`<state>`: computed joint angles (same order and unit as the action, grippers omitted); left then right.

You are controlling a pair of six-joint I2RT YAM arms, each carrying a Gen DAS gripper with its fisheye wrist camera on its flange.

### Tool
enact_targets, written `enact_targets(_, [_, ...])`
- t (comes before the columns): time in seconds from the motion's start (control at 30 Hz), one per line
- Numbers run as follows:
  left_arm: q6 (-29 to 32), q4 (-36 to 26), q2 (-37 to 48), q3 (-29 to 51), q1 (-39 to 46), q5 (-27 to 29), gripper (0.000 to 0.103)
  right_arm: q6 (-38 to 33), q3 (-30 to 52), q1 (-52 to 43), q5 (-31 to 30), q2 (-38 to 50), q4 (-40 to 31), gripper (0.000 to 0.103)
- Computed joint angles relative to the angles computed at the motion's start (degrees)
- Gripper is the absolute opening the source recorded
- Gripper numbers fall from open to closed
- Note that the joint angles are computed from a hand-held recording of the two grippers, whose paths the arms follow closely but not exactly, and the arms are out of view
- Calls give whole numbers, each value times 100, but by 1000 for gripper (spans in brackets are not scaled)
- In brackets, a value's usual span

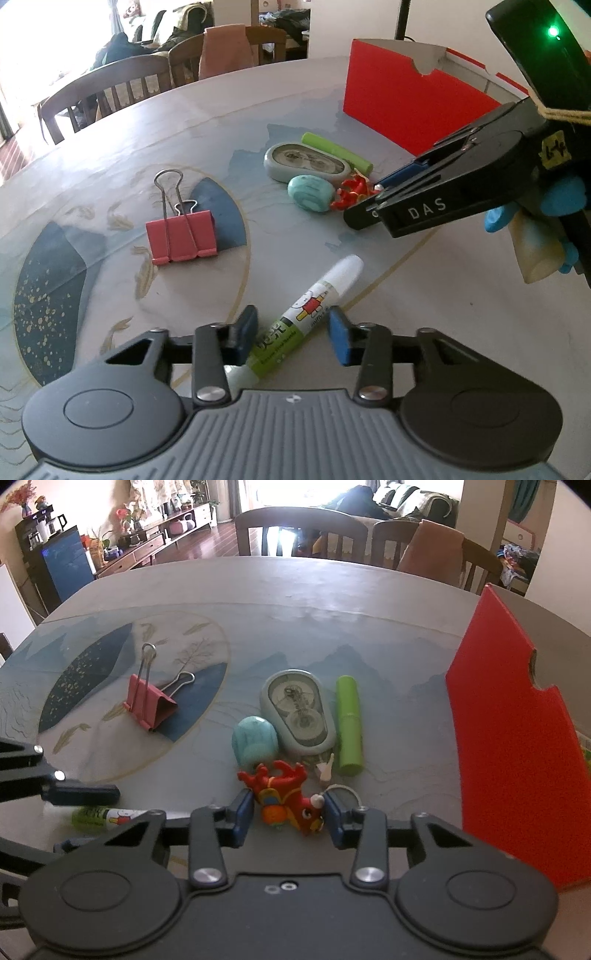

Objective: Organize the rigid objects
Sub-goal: 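Grasp the white glue stick with the left gripper while the right grasps the red dragon keychain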

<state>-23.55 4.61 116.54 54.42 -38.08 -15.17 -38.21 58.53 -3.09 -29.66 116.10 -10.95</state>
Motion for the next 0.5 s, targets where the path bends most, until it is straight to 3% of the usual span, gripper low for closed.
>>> enact_targets(0.17, [-265,-196,14,120,-124,-48,17,64,-136,-183,-227,-267,-154,39])
enact_targets(0.5, [-1192,-202,-164,49,-238,-42,17,-423,-165,-814,-752,-1022,-1208,39])
